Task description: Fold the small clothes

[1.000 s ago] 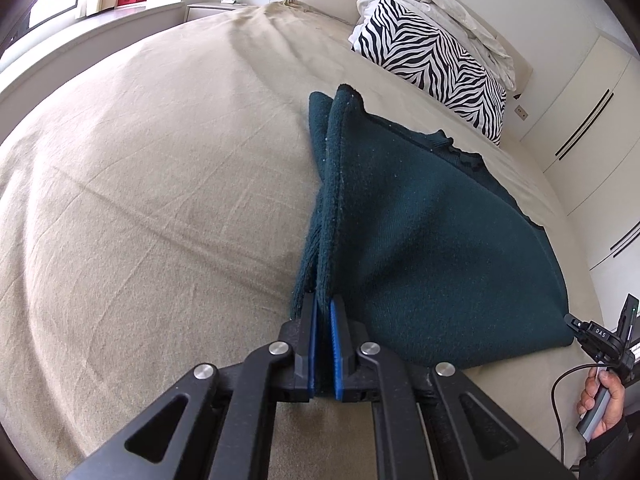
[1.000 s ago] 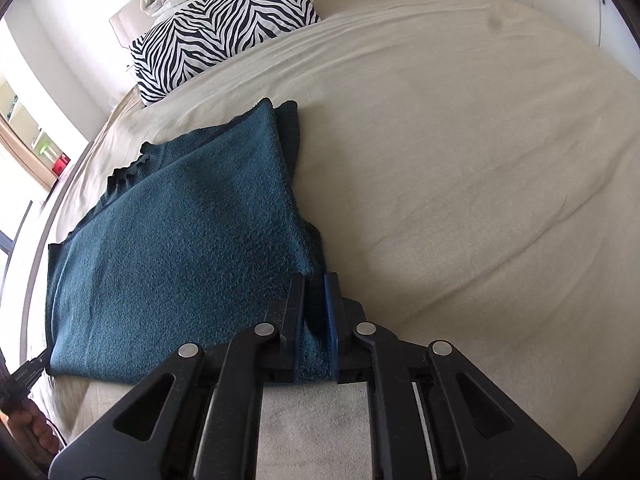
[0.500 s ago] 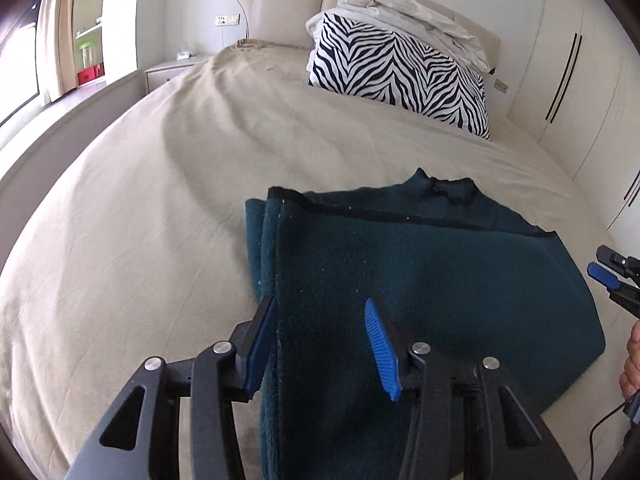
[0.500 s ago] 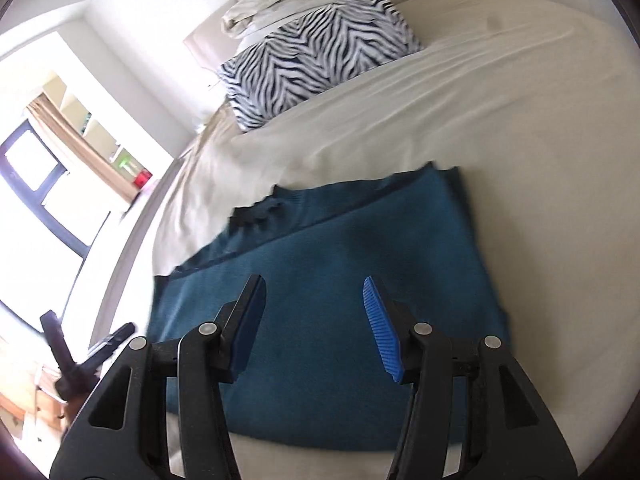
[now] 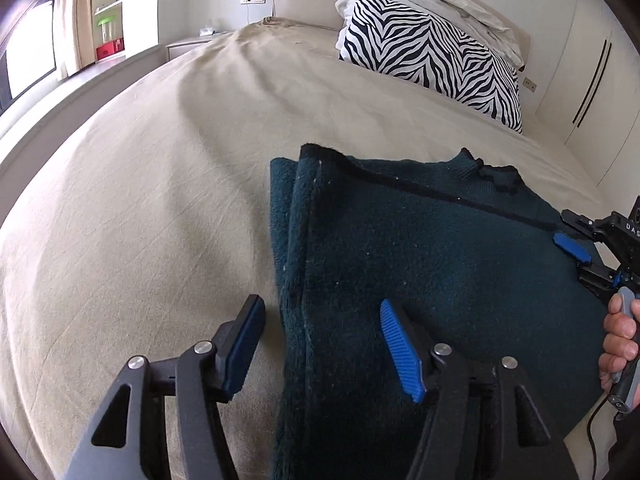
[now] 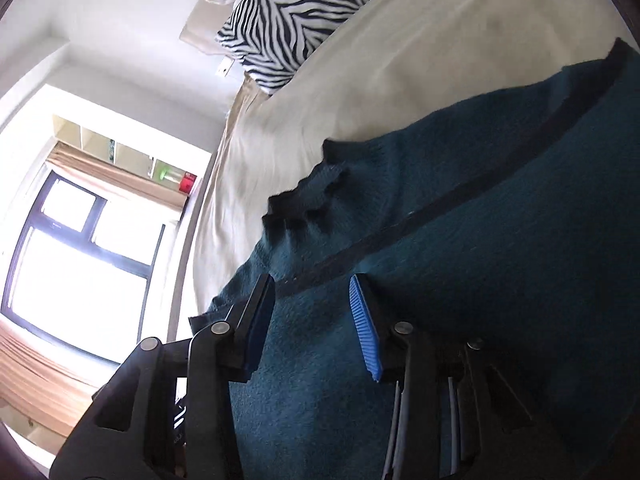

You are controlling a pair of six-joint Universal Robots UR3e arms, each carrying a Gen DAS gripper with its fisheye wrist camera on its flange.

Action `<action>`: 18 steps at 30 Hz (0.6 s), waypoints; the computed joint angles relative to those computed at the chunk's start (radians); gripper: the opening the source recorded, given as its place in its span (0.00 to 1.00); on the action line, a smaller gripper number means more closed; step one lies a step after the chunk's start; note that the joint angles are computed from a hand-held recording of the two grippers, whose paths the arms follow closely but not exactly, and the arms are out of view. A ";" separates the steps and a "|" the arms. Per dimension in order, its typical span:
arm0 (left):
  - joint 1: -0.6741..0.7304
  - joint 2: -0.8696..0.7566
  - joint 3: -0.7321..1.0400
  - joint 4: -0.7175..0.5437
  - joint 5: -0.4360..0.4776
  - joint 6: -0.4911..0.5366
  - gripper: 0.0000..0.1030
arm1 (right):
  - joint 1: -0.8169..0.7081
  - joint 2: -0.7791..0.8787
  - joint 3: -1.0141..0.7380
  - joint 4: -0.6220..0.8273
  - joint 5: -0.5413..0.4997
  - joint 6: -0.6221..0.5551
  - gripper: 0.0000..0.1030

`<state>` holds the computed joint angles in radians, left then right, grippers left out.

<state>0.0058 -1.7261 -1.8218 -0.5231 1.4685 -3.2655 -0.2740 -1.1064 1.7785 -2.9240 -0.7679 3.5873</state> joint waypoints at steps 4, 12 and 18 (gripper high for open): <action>-0.003 0.007 -0.001 -0.003 0.004 -0.006 0.62 | -0.203 -0.100 0.189 -0.096 -0.003 0.022 0.31; -0.052 0.115 -0.038 0.038 0.125 -0.043 0.57 | -0.497 -0.557 0.433 0.289 0.048 -0.213 0.33; -0.157 0.136 -0.078 0.058 0.094 0.024 0.57 | -0.333 -0.934 0.571 0.781 0.196 -0.521 0.33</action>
